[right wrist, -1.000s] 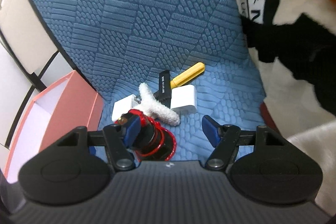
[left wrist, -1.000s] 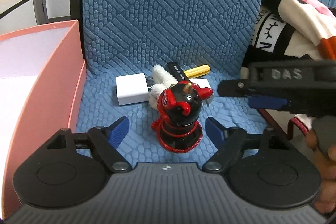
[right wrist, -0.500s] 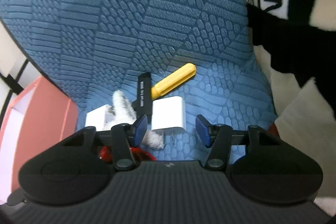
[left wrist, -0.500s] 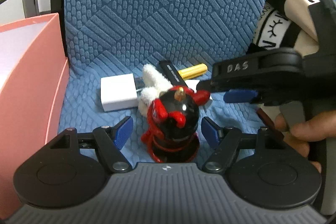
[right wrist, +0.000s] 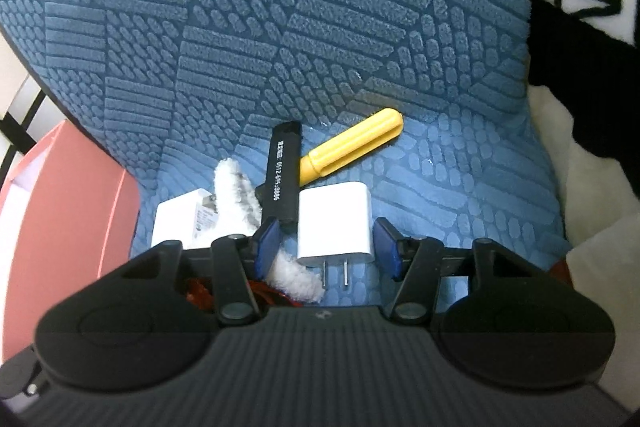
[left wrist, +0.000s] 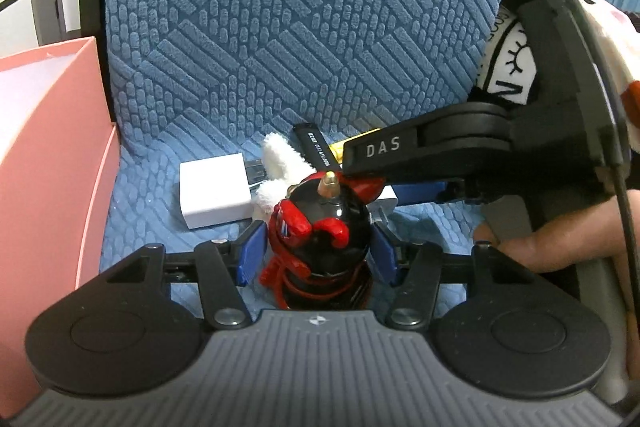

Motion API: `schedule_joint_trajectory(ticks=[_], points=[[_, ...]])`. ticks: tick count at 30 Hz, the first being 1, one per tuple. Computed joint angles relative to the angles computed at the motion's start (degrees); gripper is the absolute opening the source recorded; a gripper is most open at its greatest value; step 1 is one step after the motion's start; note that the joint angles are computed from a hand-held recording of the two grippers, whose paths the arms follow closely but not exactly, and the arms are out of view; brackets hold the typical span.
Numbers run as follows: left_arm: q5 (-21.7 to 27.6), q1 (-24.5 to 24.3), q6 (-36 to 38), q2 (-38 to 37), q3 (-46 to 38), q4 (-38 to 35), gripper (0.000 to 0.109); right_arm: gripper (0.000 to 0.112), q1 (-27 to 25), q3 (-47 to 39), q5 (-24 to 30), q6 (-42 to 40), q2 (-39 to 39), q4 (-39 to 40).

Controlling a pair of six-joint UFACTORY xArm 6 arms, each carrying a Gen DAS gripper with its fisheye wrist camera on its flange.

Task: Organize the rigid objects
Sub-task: 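Close the left tool on the red figurine while the right tool grasps the white charger, then lift the red figurine with the left tool while the right tool lifts the charger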

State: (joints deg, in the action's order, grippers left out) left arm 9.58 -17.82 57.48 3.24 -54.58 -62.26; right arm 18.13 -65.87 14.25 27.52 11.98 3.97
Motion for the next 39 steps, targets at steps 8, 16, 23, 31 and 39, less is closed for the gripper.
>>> schedule_joint_trajectory(ticks=[8, 16, 23, 31, 39], points=[[-0.1, -0.2, 2.4, -0.4, 0.3, -2.7, 0.062, 0.055, 0.1, 0.3, -0.5, -4.6, 0.1, 5.1], [0.8, 0.0, 1.6, -1.9, 1.7, -1.6, 0.061, 0.049, 0.7, -0.7, 1.6, -10.1, 0.4, 11.0], [4.6, 1.6, -1.9, -4.4, 3.4, 0.3, 0.061, 0.048, 1.1, -0.9, 3.3, -4.1, -0.5, 1.1], [5.0, 3.6, -4.1, -8.1, 6.4, 0.4, 0.061, 0.048, 0.1, 4.9, 3.6, 3.1, -5.4, -5.5], [6.0, 4.4, -5.8, -12.9, 10.4, 2.1, 0.061, 0.048, 1.1, 11.6, 4.7, 11.9, -11.6, -12.2]])
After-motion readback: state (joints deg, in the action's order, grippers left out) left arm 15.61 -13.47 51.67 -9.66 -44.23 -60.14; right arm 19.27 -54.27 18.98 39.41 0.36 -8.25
